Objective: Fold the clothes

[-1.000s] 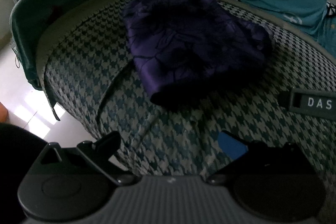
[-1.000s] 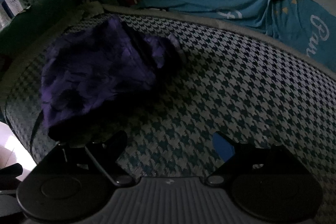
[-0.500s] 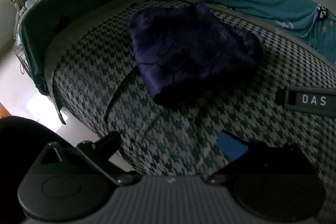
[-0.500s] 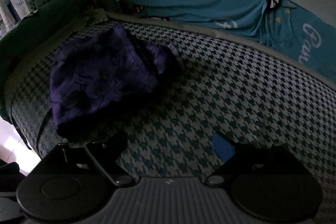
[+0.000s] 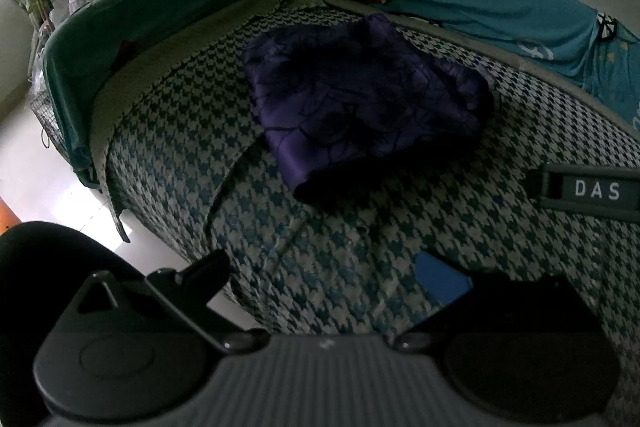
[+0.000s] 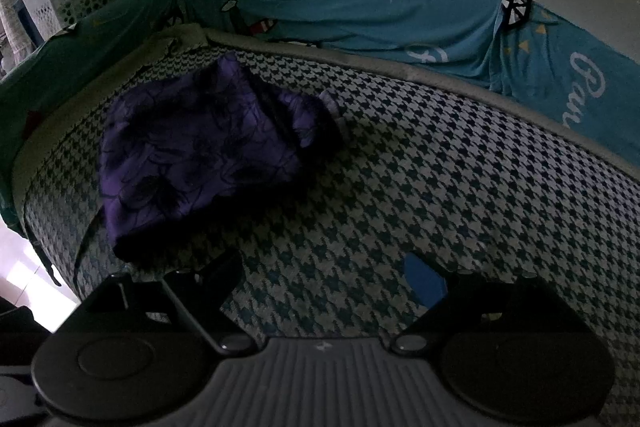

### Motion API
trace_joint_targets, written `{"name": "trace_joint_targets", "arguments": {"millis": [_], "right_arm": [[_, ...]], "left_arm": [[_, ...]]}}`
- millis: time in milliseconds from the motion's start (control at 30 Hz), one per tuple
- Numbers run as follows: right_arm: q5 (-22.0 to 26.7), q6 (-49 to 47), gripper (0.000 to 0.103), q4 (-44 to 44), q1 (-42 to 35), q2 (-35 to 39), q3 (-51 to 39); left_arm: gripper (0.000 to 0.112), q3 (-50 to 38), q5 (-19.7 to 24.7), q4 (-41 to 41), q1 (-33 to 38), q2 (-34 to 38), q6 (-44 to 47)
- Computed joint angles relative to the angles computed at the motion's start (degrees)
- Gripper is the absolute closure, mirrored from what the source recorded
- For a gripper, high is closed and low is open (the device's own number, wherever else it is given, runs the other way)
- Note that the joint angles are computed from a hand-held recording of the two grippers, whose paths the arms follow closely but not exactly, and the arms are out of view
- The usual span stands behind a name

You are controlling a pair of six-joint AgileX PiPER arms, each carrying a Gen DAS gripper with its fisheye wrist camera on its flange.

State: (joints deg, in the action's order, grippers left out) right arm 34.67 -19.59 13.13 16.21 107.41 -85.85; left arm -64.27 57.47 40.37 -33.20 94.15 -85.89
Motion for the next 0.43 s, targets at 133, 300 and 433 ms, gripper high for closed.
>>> {"name": "trace_joint_targets", "arguments": {"millis": [133,300,433], "right_arm": [[-0.16,-0.25,0.014,0.05,0.08,-0.28,0.34],[-0.33,-0.73,0.014,0.12,0.2,-0.66,0.73],[-0.27,-0.8,0.014,-0.01,0.2,-0.69,0.72]], "left_arm": [[0.009,0.23,0.1,0.17,-0.16,-0.3,-0.24],[0.009,0.46,0.29,0.65,-0.49,-0.57,-0.85],[0.009,0.53,0.36,1.08,-0.7,-0.8,-1.17]]}}
